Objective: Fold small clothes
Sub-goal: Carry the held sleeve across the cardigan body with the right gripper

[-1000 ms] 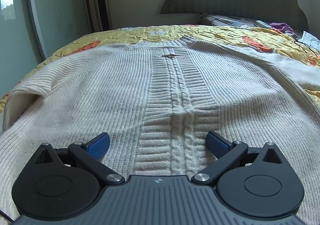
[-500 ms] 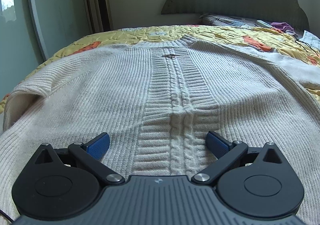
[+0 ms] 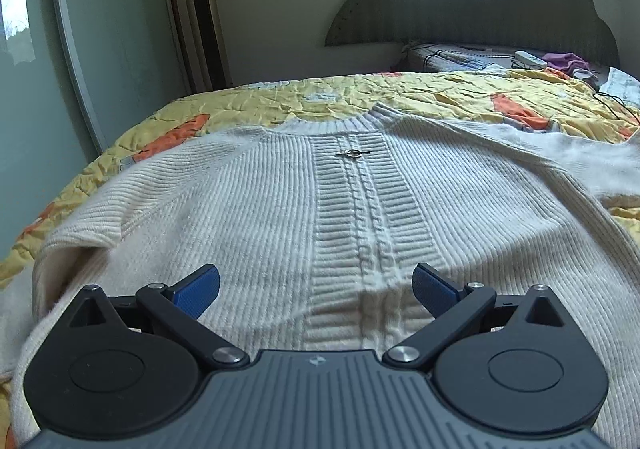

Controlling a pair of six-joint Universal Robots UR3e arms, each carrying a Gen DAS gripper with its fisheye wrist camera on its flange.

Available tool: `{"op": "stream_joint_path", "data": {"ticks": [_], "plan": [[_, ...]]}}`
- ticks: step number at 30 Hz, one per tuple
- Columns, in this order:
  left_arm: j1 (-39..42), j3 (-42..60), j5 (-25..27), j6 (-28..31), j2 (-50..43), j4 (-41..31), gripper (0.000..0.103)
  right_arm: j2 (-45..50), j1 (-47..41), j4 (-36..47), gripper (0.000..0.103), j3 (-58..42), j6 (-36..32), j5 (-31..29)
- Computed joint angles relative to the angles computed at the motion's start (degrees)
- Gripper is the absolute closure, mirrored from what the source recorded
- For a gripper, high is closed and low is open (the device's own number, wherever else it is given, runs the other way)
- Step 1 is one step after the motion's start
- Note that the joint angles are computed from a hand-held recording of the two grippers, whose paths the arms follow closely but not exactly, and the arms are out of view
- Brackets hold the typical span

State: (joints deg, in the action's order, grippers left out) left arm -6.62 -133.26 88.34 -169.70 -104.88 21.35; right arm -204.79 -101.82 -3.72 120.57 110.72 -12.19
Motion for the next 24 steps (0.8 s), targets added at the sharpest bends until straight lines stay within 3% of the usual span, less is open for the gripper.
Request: {"op": "stream_joint_path", "data": {"ticks": [4, 6, 10, 13, 15, 17, 19, 21, 24], "plan": [[0.93, 3.48, 0.00, -1.56, -3.38, -2.06, 0.000, 9.24, -3.19, 32.11, 0.089, -13.58, -33.84, -6.60], [0.50, 3.92, 1.11, -1.88, -5.67, -0.77, 0.000, 9.77, -6.56, 41.77, 0.089, -20.76, -40.90, -11.86], [-0.33, 2.97, 2.51, -0.88, -9.16, 5.31, 0.000, 9.32, -11.69, 49.39, 0.086, -31.22, -41.57, -20.63], [-0.39, 2.87, 2.58, -0.88, -9.71, 6.09, 0.000, 8.23, -9.66, 48.23, 0.079, -31.52, -37.93, -19.28], [0.14, 3.22, 1.89, -1.57, -9.82, 5.04, 0.000, 8.59, -9.75, 47.82, 0.068, -28.43, -38.25, -19.47], [0.89, 3.33, 0.76, -2.29, -9.53, 3.96, 0.000, 9.32, -10.89, 48.92, 0.064, -25.61, -39.09, -20.48], [1.39, 3.30, 0.04, -2.71, -9.53, 3.60, 0.000, 9.61, -11.31, 49.56, 0.065, -23.24, -38.90, -21.08], [1.39, 3.32, 0.03, -2.87, -9.70, 3.69, 0.000, 9.86, -11.96, 50.28, 0.085, -22.76, -38.37, -21.58], [1.38, 3.32, 0.11, -2.75, -9.89, 4.02, 0.000, 10.35, -11.49, 50.61, 0.087, -23.27, -36.19, -21.38]]}}
